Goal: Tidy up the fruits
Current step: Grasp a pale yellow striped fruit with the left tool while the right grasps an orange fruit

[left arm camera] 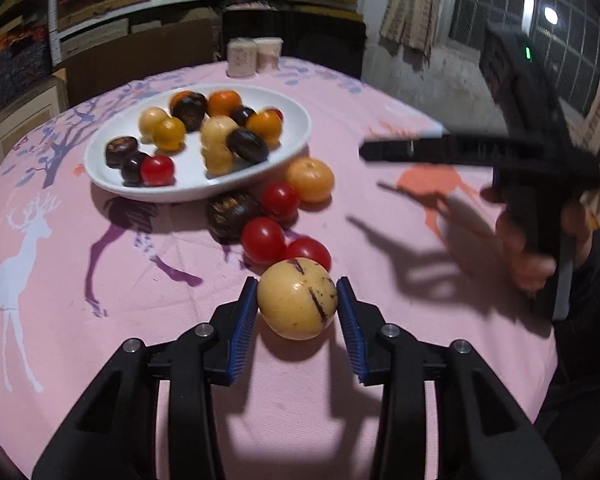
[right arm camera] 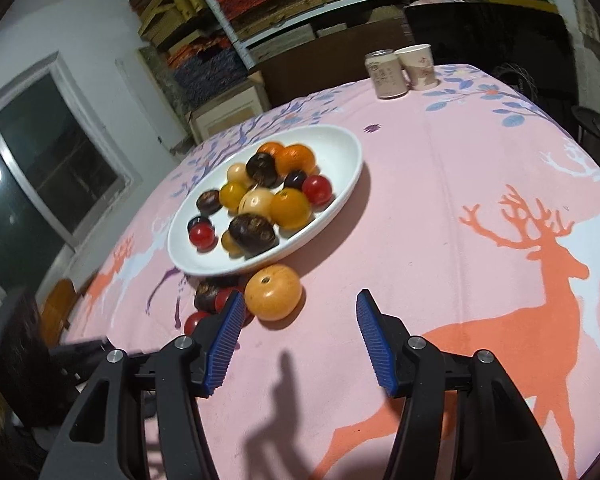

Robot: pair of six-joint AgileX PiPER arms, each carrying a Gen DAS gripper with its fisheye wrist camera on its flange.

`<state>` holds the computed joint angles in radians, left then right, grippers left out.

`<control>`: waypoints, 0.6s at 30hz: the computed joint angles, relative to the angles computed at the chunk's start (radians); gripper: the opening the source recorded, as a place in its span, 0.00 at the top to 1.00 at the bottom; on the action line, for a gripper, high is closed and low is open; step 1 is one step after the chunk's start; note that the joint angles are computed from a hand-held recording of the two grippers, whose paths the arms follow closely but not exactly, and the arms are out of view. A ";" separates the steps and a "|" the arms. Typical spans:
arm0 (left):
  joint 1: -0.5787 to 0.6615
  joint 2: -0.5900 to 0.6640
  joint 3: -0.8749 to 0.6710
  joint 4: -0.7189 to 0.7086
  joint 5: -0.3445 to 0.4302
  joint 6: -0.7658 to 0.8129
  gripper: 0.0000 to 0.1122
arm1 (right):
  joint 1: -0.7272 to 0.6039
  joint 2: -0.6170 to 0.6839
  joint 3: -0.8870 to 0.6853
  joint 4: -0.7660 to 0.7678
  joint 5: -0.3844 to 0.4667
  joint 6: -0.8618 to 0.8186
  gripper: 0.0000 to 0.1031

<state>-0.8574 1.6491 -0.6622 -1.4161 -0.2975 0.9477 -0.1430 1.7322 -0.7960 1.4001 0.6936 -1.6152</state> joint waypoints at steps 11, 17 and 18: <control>0.094 -0.058 0.056 0.328 0.042 -0.343 0.65 | 0.290 -0.012 0.013 -0.039 -0.393 -0.031 0.57; 0.101 -0.050 0.054 0.368 0.054 -0.375 0.65 | 0.316 0.023 -0.062 -0.192 -0.394 0.097 0.57; 0.103 -0.049 0.053 0.375 0.059 -0.381 0.65 | 0.320 0.027 -0.068 -0.206 -0.393 0.113 0.57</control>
<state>-0.7543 1.6005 -0.6091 -1.0409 -0.2388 0.5669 0.1773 1.7588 -0.8642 1.1944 0.3003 -1.5024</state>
